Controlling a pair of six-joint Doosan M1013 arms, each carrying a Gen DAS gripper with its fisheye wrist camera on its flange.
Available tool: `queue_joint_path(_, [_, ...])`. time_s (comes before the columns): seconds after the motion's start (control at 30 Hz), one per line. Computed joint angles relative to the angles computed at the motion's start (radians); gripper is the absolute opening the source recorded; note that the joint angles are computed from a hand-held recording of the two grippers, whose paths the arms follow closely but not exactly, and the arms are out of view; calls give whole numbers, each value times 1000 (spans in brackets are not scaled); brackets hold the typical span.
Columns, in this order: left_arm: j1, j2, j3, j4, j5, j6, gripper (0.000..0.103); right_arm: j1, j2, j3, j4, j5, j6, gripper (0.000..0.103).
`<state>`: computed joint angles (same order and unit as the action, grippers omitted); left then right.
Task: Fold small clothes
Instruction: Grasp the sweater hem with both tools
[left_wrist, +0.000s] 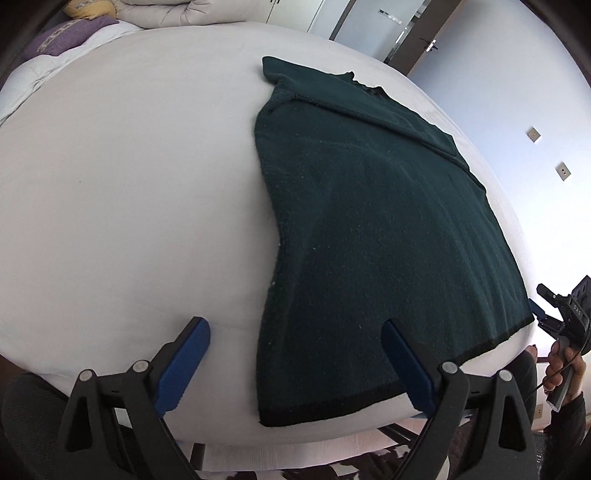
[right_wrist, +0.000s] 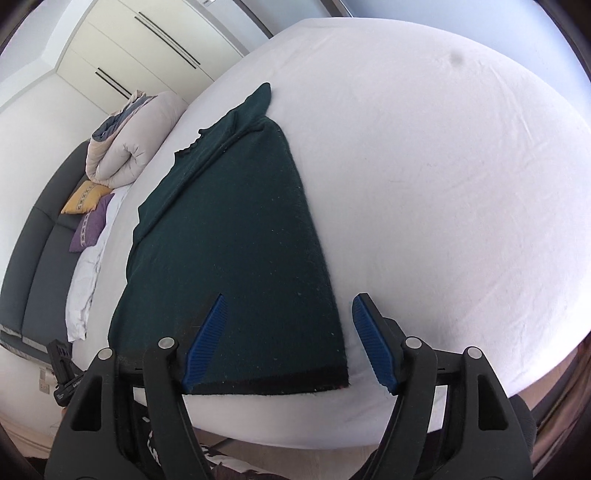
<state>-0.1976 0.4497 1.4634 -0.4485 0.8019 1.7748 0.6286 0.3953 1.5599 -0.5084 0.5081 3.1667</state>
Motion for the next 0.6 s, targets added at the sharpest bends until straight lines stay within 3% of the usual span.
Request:
queue_joint_path(0.17, [3, 22, -40, -7, 55, 5, 75, -6, -30, 58, 9, -87, 33, 69])
queue_joint_path(0.2, [2, 26, -49, 3, 65, 2, 66, -9, -34, 63, 30, -99, 18, 70])
queue_joint_path(0.23, [2, 31, -59, 3, 82, 6, 56, -15, -34, 64, 65, -113, -14, 70])
queue_joint_path(0.37, [-2, 47, -87, 44, 121, -8, 49, -32, -34, 67, 212, -155, -151, 70])
queue_joint_path(0.43, [3, 51, -94, 27, 132, -9, 36, -42, -30, 65, 304, -172, -233, 70])
queue_joint_path(0.6, [20, 42, -78, -30, 141, -3, 16, -53, -32, 72, 412, -195, -303, 68])
